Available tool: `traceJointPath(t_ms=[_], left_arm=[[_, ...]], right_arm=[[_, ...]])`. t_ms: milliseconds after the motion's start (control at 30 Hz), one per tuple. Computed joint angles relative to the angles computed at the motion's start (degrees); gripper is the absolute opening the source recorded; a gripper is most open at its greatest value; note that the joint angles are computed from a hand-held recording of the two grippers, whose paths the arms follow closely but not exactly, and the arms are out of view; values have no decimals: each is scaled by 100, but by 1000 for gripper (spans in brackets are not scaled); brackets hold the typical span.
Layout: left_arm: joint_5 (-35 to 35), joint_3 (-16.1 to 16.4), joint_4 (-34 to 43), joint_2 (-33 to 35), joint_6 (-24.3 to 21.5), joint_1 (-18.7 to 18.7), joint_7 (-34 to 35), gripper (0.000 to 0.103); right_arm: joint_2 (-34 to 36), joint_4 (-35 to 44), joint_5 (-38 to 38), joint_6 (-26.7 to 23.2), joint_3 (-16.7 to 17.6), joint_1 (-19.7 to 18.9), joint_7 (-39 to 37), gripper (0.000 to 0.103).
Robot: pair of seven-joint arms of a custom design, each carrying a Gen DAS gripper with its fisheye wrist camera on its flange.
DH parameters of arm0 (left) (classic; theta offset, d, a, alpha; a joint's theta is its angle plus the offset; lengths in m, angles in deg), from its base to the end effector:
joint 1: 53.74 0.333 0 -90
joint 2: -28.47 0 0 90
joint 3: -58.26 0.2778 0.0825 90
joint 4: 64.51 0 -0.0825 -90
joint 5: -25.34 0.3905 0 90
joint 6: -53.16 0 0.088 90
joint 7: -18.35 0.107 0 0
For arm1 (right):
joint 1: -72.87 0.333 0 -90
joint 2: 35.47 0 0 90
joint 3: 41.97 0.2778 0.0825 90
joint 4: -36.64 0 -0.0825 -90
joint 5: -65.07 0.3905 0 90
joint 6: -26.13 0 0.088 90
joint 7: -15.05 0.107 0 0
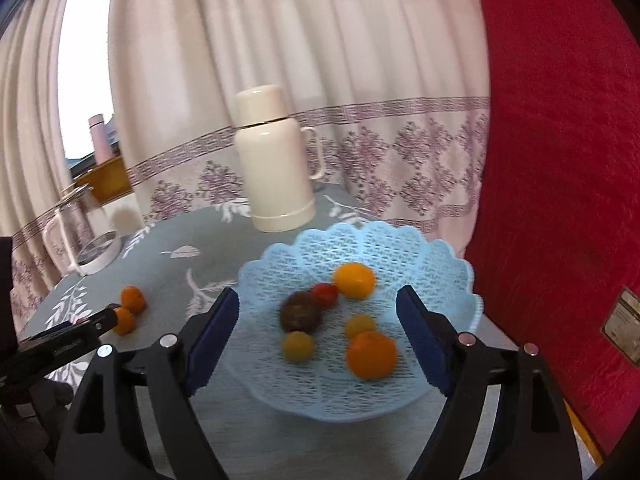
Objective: Organize fruits
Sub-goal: 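Move both open grippers away from the basket over the table, then grasp the red tomato with the left gripper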
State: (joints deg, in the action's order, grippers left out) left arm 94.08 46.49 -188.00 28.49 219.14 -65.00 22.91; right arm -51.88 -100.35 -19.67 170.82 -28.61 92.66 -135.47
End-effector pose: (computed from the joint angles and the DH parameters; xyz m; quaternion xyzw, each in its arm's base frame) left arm 0.5029 -0.2740 0.4129 -0.6373 0.6311 -0.3474 0.2736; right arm 0.4117 0.2822 0.4211 -0.4822 0.6936 -0.3728 0.3839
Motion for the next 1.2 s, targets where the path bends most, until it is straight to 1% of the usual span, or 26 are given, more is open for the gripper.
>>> traceJointPath(t_ms=[300,400,533,800,900,1033,1133,1167,1200], left_arm=[[38,166,-168,-110,-73,300,-320,97],[107,195,-186,-119,-162,392,-406,97],[124,224,-136,-58,-337,468,-322,97],[-227,331,12,166,-453,564,89,97],[-617,372,68,277,-334,598,434,97],[-909,408,134,375,-292,597,744,97],[-1123,422,255,482,-383,579,985,97],[-1163,426,294,513,-427,563,1026,95],[-1259,425,345,560,-473,556,1127,90]], right_arm=[[495,447,-155,309,22,207,-216,81],[637,575,-206,403,-3,292,-325,81],[779,679,-232,546,-57,376,-513,81],[1047,850,-142,880,-165,469,-886,81],[1121,903,-97,936,-184,504,-1024,81],[1146,918,-50,985,-214,526,-1115,81],[1167,929,-13,1016,-234,525,-1144,81],[1167,927,-10,1023,-238,524,-1147,81],[1173,932,-5,1026,-240,525,-1155,81]])
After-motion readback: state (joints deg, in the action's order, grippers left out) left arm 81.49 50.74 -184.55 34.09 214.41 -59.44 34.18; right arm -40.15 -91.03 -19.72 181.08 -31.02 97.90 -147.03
